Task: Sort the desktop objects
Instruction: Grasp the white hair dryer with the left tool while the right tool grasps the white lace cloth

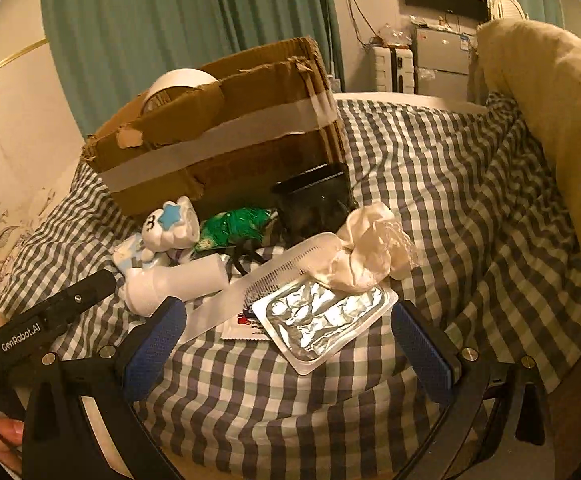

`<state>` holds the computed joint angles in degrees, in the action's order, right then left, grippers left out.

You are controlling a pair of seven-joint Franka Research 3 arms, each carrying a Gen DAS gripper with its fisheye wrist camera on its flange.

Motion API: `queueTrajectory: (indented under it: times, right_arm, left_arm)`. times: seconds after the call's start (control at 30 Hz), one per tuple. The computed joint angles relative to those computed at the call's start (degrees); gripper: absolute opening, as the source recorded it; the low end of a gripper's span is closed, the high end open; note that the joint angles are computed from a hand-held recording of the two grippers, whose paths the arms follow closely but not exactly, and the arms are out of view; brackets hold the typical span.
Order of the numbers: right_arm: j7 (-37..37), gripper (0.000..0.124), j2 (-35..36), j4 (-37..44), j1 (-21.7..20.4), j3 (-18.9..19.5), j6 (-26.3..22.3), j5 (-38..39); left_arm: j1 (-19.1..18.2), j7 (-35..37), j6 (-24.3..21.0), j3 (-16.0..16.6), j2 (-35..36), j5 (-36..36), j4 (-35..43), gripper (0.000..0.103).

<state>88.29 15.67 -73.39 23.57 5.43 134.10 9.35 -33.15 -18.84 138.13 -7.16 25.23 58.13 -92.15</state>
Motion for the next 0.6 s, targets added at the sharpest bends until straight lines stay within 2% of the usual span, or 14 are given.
queueTrajectory:
  times: [0.27, 0.47, 0.6]
  right_arm:
    - [3.17, 0.103, 1.33, 2.16, -0.53, -0.52, -1.27, 0.69]
    - [4.8, 0.103, 3.73, 5.6, -0.36, -0.92, -3.2, -0.5]
    - [5.73, 0.103, 5.24, 7.65, -0.22, -1.13, -4.67, -0.92]
  left_arm:
    - [0.72, 9.5, 4.79, 0.62, 6.34, -3.48, 7.08, 0.103]
    - [0.45, 11.56, 7.22, 2.7, 9.62, -7.2, 10.1, 0.103]
    - [-0.74, 9.9, 7.86, 4.89, 10.4, -6.34, 10.59, 0.103]
